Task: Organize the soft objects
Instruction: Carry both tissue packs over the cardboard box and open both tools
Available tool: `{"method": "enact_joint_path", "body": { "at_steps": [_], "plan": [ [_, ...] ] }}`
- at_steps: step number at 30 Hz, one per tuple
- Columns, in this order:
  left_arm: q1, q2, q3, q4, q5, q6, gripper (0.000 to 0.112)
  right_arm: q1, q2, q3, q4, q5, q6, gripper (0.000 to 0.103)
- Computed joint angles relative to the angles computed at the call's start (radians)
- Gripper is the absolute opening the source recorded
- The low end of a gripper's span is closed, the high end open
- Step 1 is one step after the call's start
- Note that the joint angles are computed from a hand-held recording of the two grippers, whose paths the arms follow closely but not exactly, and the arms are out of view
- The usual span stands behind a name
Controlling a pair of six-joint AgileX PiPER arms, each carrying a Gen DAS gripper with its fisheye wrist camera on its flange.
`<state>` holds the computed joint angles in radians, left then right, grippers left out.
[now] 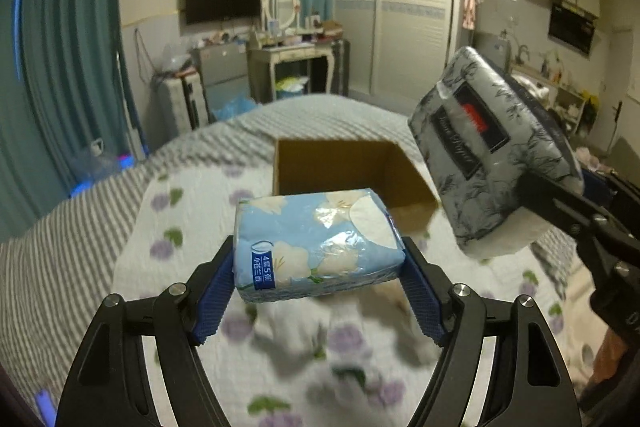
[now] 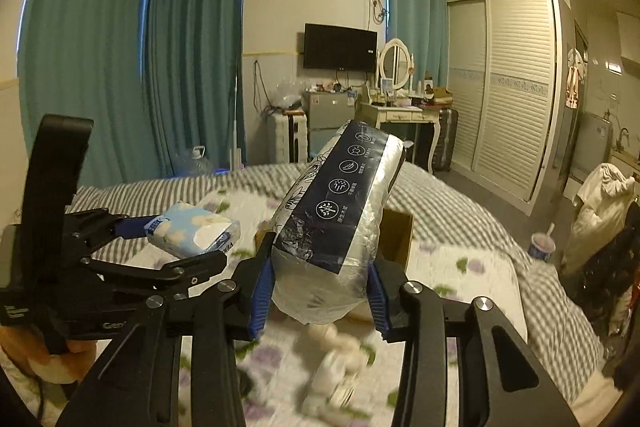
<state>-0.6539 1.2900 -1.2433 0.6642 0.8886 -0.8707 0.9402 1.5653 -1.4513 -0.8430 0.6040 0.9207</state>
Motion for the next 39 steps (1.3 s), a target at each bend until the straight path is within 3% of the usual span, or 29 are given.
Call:
{"method": "enact_joint_path", "body": {
  "at_steps": [7, 11, 16, 20, 22, 24, 27, 30, 33, 39],
  "plan": [
    [0.178, 0.239, -0.192, -0.073, -0.145, 0.172, 0.076, -0.213, 0.265, -0.318, 0.333, -0.057, -0.394, 0.040],
    [0.244, 0.389, -0.297, -0.125, -0.202, 0.255, 0.076, -0.304, 0.452, -0.510, 0.584, -0.035, -0.633, 0.040],
    [0.284, 0.517, -0.378, -0.151, -0.232, 0.303, 0.076, -0.356, 0.617, -0.663, 0.703, -0.001, -0.750, 0.040],
    [0.300, 0.544, -0.389, -0.198, -0.263, 0.348, 0.078, -0.387, 0.647, -0.651, 0.760, -0.040, -0.794, 0.043],
    [0.283, 0.552, -0.408, -0.149, -0.243, 0.308, 0.081, -0.391, 0.629, -0.599, 0.762, -0.080, -0.787, 0.052],
    [0.267, 0.549, -0.423, -0.106, -0.203, 0.277, 0.086, -0.381, 0.582, -0.513, 0.668, -0.144, -0.689, 0.078],
    [0.253, 0.526, -0.438, -0.069, -0.154, 0.248, 0.086, -0.372, 0.504, -0.413, 0.590, -0.176, -0.600, 0.078],
    [0.225, 0.453, -0.429, -0.061, -0.102, 0.235, 0.086, -0.357, 0.406, -0.339, 0.488, -0.153, -0.509, 0.078],
    [0.162, 0.356, -0.402, 0.012, -0.034, 0.179, 0.086, -0.313, 0.284, -0.274, 0.371, -0.091, -0.412, 0.079],
    [0.018, 0.164, -0.382, 0.092, 0.129, 0.122, 0.092, -0.169, 0.070, -0.233, 0.187, 0.156, -0.282, 0.089]
  ]
}}
